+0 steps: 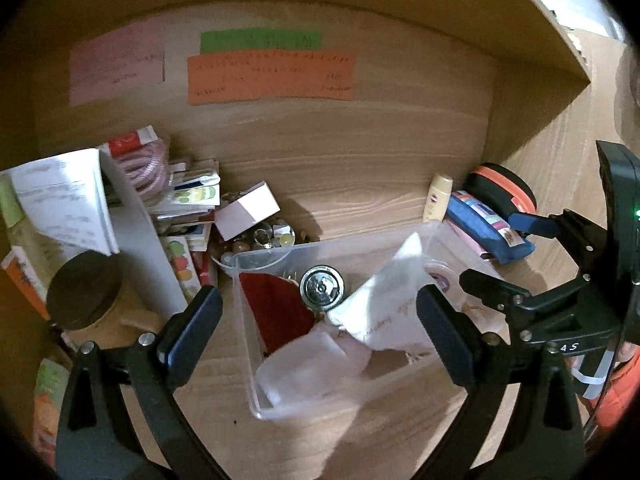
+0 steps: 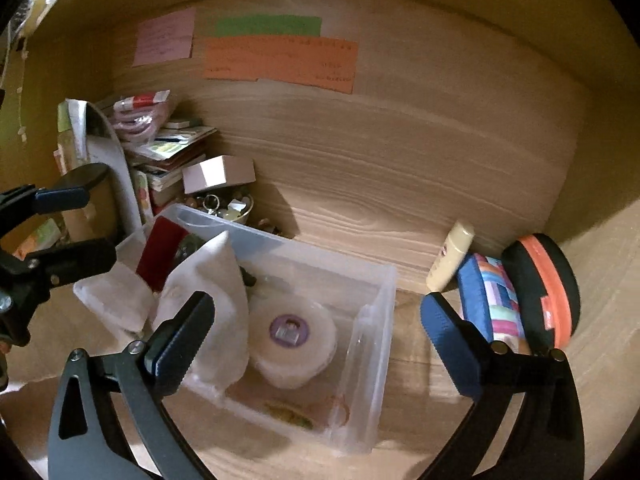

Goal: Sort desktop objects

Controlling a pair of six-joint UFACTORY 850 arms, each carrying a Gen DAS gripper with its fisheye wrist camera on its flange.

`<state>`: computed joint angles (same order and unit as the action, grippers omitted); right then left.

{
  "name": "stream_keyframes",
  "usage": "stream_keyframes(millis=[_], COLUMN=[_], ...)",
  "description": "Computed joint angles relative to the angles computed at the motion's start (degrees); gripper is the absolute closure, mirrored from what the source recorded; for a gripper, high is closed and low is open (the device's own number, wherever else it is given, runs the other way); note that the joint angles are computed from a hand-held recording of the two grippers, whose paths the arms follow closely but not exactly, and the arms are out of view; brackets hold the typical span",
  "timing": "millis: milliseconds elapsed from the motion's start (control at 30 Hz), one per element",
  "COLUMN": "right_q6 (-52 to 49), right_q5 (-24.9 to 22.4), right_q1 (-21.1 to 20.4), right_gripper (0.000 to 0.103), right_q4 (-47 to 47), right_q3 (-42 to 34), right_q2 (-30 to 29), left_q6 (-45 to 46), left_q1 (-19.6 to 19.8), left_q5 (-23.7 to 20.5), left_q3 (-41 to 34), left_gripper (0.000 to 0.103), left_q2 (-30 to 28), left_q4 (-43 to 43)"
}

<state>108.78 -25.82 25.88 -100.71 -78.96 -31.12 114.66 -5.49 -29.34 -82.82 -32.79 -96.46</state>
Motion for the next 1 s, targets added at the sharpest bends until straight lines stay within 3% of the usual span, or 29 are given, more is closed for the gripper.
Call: stream_keyframes(millis=[233,400,567,767,1000], right_q6=[11.23,16.77,24.51,28.93,28.59], right_q5=[-0.26,-5.47,-7.29,-10.77,-13.62], right_q1=[1.21,3.30,4.75,6.65,8.42], right_gripper=[0.000,0.000,0.000,0.000,0.000], right_q4=[-7.17,-9.43,-13.54,-14.57,-13.23], right_q3=[6.14,10.00,13.74,17.15,19.69], right_q2=[4.34,6.60,9.09,11.31,12.69], left_q6=[14.74,21.94,27.96,42.02,42.27], left_q1=[0.33,0.36,-0.22,-1.67,-1.52], left_q5=[0.01,-0.83,-0.61,-0.64,-0.94], left_q3=[9.10,14.43,18.83,23.92,26.74], left_gripper=[0.003,0.002,0.002,0.002,0.002], left_q2=[5.83,9.05,11.77,14.44,15.93], left_q4=[-13.81,-21.73,-29.60,-46.53,-48.83])
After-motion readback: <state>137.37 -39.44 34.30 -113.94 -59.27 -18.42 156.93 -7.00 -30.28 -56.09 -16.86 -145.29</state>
